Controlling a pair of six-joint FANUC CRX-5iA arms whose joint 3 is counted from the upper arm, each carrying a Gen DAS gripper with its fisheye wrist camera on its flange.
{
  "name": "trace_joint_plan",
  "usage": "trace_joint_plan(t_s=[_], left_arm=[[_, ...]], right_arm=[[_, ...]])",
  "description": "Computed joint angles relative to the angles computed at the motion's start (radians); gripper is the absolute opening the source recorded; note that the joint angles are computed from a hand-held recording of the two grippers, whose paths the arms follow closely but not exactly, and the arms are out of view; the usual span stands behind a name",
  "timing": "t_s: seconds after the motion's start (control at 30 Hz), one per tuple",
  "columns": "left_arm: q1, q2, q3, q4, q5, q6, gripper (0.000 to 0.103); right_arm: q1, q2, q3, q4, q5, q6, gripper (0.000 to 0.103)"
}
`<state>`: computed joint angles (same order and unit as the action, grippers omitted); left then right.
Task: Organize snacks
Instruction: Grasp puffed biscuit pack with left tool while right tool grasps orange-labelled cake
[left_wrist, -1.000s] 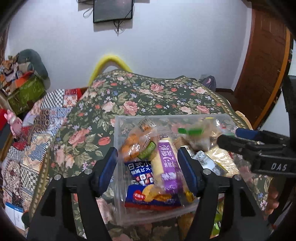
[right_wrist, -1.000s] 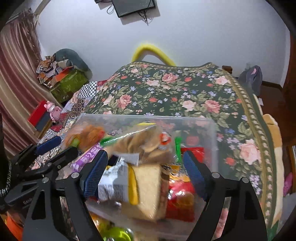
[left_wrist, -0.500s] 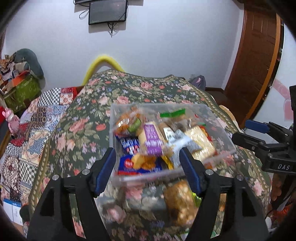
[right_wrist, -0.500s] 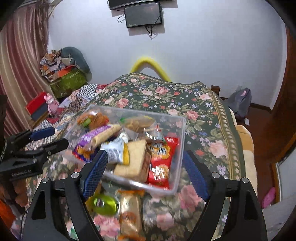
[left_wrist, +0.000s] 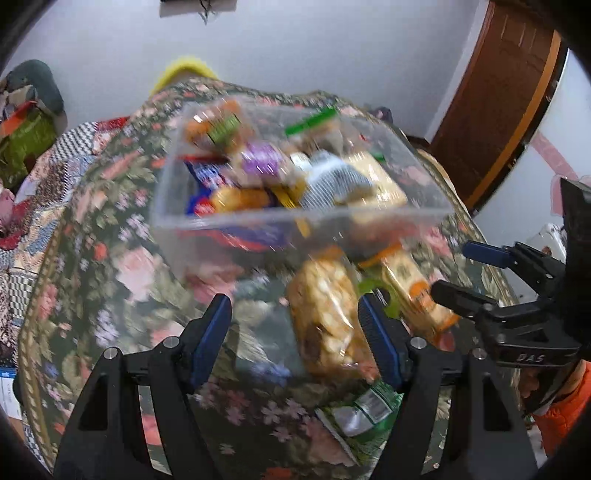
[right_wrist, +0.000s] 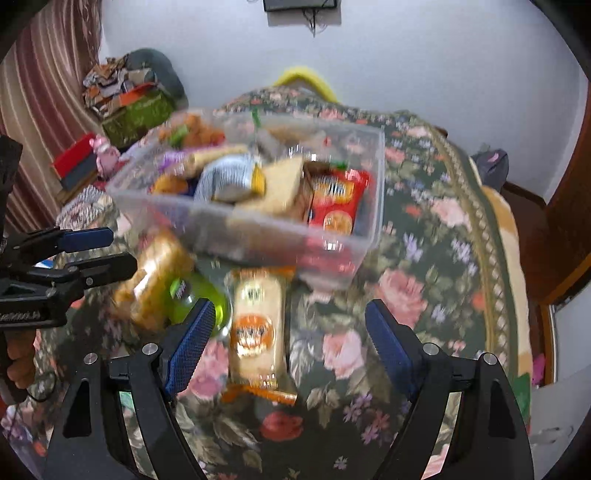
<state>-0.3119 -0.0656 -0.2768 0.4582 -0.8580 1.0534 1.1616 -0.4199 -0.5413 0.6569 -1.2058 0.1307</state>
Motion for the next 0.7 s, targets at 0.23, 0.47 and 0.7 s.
trace_joint_plan(t_s=[0.23, 0.47, 0.7], left_arm=[[-0.024, 0.026, -0.020, 0.027, 0.027, 0.021, 0.071], [-0.024, 0.031, -0.020, -0.020, 0.074, 0.059, 0.070], [-0.030, 0.036, -0.047, 0.024, 0.092, 0.008, 0.037]], right_arm=[[-0.003, 0.012, -0.014, -0.051, 0.046, 0.010, 0.076], [-0.026, 0.036, -0.012, -0.076, 0.083, 0.011, 0.058], [-0.015, 0.036, -0.020, -0.051, 0.079, -0.007, 0.033]])
